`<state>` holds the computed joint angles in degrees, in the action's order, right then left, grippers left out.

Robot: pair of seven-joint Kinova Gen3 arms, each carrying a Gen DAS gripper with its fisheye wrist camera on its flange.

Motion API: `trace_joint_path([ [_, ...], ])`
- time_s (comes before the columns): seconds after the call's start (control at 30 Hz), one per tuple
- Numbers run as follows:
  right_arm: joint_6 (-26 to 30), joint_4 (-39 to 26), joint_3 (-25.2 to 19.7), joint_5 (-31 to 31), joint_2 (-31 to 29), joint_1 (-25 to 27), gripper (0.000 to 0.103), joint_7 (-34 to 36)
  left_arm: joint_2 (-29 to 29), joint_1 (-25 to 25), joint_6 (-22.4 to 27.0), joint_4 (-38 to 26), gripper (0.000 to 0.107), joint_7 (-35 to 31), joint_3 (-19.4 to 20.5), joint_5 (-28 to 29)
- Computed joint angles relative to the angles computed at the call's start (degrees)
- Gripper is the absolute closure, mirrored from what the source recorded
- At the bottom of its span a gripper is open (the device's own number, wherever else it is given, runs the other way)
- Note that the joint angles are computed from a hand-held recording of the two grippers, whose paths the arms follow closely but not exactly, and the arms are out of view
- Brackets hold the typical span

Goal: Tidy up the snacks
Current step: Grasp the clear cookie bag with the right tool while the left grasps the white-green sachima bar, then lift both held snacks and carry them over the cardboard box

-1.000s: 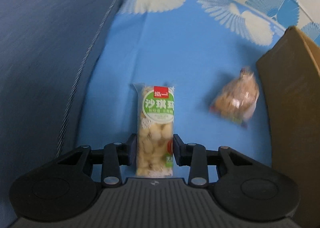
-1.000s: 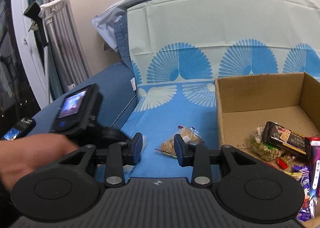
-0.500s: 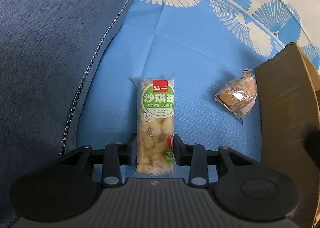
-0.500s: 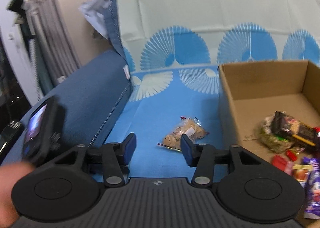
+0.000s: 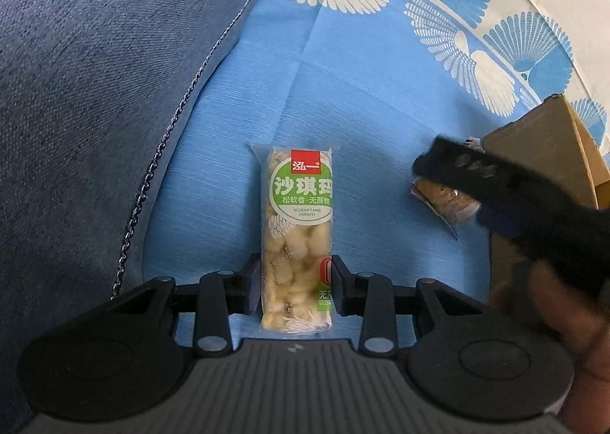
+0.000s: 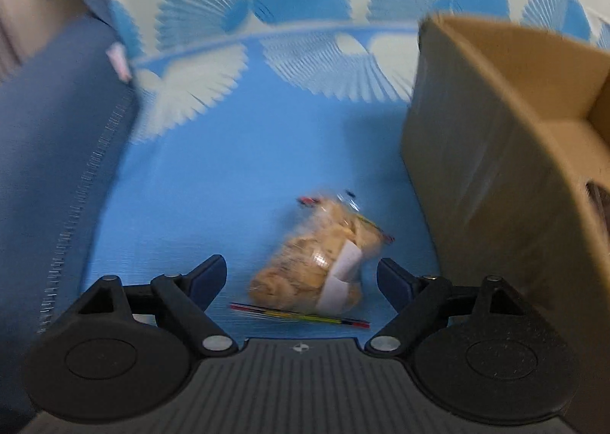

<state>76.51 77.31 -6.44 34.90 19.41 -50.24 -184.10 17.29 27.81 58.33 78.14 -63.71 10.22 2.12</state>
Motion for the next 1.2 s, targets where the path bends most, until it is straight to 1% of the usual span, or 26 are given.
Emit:
trace_joint_path([
  [0.1, 0.8, -0.9, 0.4, -3.0, 2.0, 1.2, 0.016, -0.3, 0.2, -0.2, -0.1, -0.1, 0.067, 0.3, -0.1, 0.5],
  [0.13, 0.8, -0.9, 0.4, -3.0, 2.4, 1.4, 0.015, -0.6, 0.2, -0.1, 0.0, -0.2, 0.067, 0.3, -0.1, 0.3],
  [0.2, 1.7, -1.3, 0.9, -1.5, 3.5, 0.1, 0.019, 0.4, 0.2, -0.1, 0.0, -0.2, 0.067, 0.2, 0.0, 0.2],
  [0.27, 1.0, -0.6, 1.2, 0.0, 3.4, -0.7, 0.037, 0.6, 0.1, -0.3, -0.2, 0.0, 0.067, 0.1, 0.0, 0.5],
  [0.33, 1.2, -0.5, 1.1, 0.6, 3.2, -1.2, 0.041, 1.3, 0.0, -0.3, -0.3, 0.1, 0.067, 0.0, 0.0, 0.5],
  [0.37, 0.6, 0.0, 0.9, 0.6, 2.8, -1.2, 0.045, 1.7, 0.0, -0.1, -0.3, 0.2, 0.067, 0.1, -0.1, 0.2],
  [0.43, 0.1, 0.9, 0.6, 1.0, 1.9, -1.5, 0.047, 2.3, 0.1, 0.2, -0.2, 0.0, 0.067, 0.4, -0.1, -0.3],
  [0.53, -0.2, 1.5, -0.3, 1.2, 0.3, -1.8, 0.047, 4.1, 0.0, 0.3, -0.3, 0.0, 0.067, 0.6, -0.1, -0.4],
  [0.6, 0.0, 2.4, -1.3, 2.3, -1.4, -3.1, 0.047, 4.9, -0.1, 0.1, -0.5, 0.2, 0.068, 0.5, -0.1, -0.2],
  [0.67, -0.6, 3.3, -2.7, 3.2, -3.3, -4.0, 0.047, 6.2, -0.5, 0.5, -0.7, 0.4, 0.068, 1.0, -0.3, -1.2],
  [0.73, -0.6, 4.2, -4.4, 4.3, -5.5, -5.3, 0.047, 7.9, -1.1, 0.5, -1.3, 1.0, 0.068, 1.2, -0.4, -1.5],
  [0.8, 1.1, 4.5, -6.3, 5.7, -7.3, -7.0, 0.047, 9.7, -2.0, 0.5, -2.3, 1.9, 0.068, 1.3, -0.3, -1.9],
  [0.9, 2.0, 6.0, -9.4, 6.8, -10.7, -9.2, 0.047, 10.5, -3.7, -0.5, -4.6, 3.7, 0.068, -0.1, 0.7, -1.0],
  [0.93, 2.3, 6.5, -10.5, 6.7, -11.7, -9.7, 0.047, 10.5, -4.2, 0.3, -4.3, 3.9, 0.068, 0.2, 0.6, -2.0],
  [0.97, 2.8, 7.0, -11.8, 6.6, -12.7, -10.4, 0.047, 10.1, -4.4, 1.8, -3.1, 3.7, 0.068, -0.2, 0.1, -3.2],
  [1.0, 3.0, 7.3, -12.8, 6.6, -13.4, -10.8, 0.047, 9.9, -4.7, 2.3, -1.9, 3.4, 0.068, -0.8, 0.5, -3.5],
  [1.07, 2.9, 8.8, -14.8, 6.0, -14.7, -11.5, 0.047, 9.0, -6.8, 1.0, -1.7, 4.9, 0.068, -3.0, 2.6, -1.6],
  [1.1, 2.8, 9.5, -15.7, 5.8, -15.2, -11.8, 0.047, 8.1, -7.6, 1.3, -1.4, 5.5, 0.068, -3.4, 2.6, -1.3],
  [1.2, 1.9, 12.1, -17.9, 5.2, -15.6, -12.8, 0.047, 4.2, -10.2, 2.9, -1.0, 8.1, 0.068, -2.2, 3.0, -3.2],
])
